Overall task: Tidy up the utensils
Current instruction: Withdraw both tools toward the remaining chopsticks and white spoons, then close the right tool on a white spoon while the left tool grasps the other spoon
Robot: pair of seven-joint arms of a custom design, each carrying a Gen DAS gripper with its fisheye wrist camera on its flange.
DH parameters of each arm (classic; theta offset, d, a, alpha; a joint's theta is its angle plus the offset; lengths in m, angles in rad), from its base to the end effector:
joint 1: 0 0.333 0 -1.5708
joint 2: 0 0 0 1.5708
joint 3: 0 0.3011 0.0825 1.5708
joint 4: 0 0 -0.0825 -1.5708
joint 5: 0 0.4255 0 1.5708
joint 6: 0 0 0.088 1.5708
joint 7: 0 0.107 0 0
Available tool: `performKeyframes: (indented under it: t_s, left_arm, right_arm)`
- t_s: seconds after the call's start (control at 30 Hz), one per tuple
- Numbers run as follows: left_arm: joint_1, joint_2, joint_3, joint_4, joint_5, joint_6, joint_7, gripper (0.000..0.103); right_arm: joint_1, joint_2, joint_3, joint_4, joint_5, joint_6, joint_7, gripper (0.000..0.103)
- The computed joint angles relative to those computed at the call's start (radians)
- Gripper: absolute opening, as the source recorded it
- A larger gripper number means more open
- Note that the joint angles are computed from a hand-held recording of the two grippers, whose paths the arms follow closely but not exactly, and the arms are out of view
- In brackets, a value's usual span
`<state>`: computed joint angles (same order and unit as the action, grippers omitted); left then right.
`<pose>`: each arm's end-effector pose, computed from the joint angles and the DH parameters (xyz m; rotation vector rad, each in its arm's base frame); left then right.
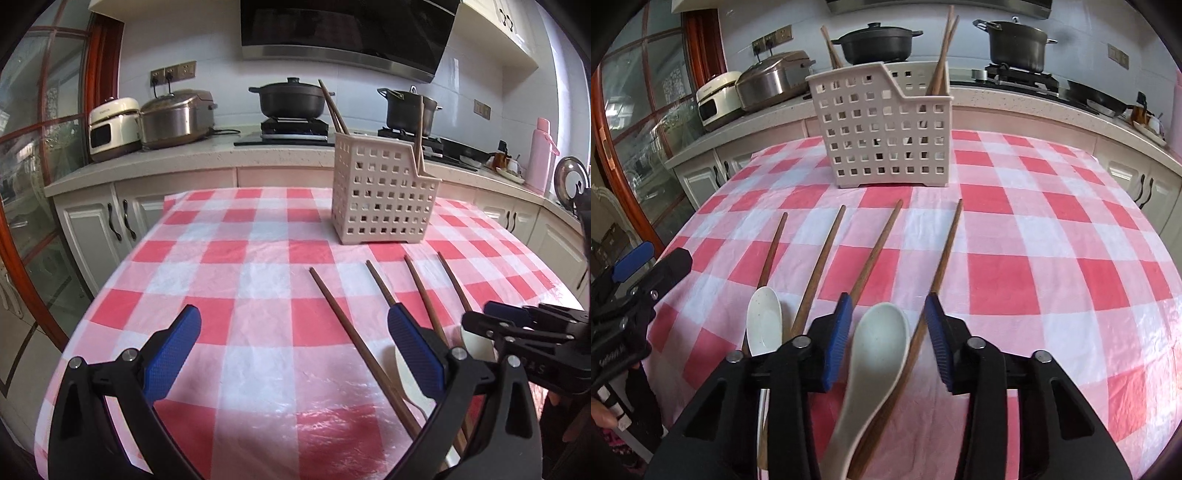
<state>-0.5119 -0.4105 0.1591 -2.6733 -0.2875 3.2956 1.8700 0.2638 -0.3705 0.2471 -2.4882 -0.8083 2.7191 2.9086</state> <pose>0.4525 -0.1341 0.4472 -1.3739 1.9046 -1.0905 0.4254 0.2700 0.4368 -1.5897 1.8690 -0.6978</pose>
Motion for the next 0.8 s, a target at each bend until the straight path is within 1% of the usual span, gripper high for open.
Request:
performKeyframes:
  t_s: [0.1,0.13,0.2,0.3,0.37,0.4,0.43,0.47,0.5,0.57,0.73,0.8]
  left_arm:
    - [-0.028,0.001,0.027,0.003,0.005,-0.010,0.010,0.098]
    - [-0.035,0.000,0.033,0.004,0.003,-0.015,0.014,0.098]
    - [-0.075,-0.004,0.069,0.009,-0.003,-0.032,0.030,0.098]
    - [-0.122,-0.011,0.102,0.014,-0.030,-0.053,0.065,0.098]
    - [-0.135,-0.012,0.101,0.018,-0.054,-0.065,0.087,0.098]
    - [-0.134,-0.010,0.094,0.020,-0.065,-0.072,0.096,0.098]
    - [-0.135,-0.008,0.091,0.022,-0.076,-0.079,0.107,0.098]
    - [-0.133,-0.006,0.084,0.025,-0.086,-0.085,0.117,0.097]
    - [-0.129,-0.003,0.075,0.027,-0.096,-0.090,0.127,0.097]
    - [-0.128,-0.003,0.064,0.030,-0.118,-0.103,0.147,0.097]
    - [-0.152,0.007,0.066,0.051,-0.184,-0.148,0.205,0.094]
    - [-0.143,0.017,0.047,0.061,-0.205,-0.159,0.220,0.093]
  right_arm:
    - [0.012,0.016,-0.014,0.009,0.026,0.005,-0.041,0.029]
    - [0.015,0.020,-0.018,0.009,0.037,0.007,-0.052,0.029]
    - [0.017,0.023,-0.023,0.009,0.053,0.012,-0.066,0.029]
    - [0.027,0.032,-0.034,0.015,0.091,0.001,-0.104,0.029]
    - [0.025,0.033,-0.029,0.018,0.092,-0.011,-0.115,0.028]
    - [0.025,0.031,-0.027,0.016,0.092,-0.014,-0.120,0.024]
    - [0.024,0.027,-0.026,0.012,0.090,-0.010,-0.118,0.018]
    - [0.020,0.020,-0.024,0.005,0.084,-0.006,-0.112,0.013]
    - [0.016,0.015,-0.021,0.001,0.077,-0.005,-0.106,0.011]
    - [0.011,0.001,-0.021,-0.014,0.071,0.009,-0.102,0.011]
    - [-0.022,-0.042,-0.002,-0.050,0.024,0.056,-0.055,0.011]
    - [-0.037,-0.058,0.006,-0.064,0.012,0.075,-0.036,0.011]
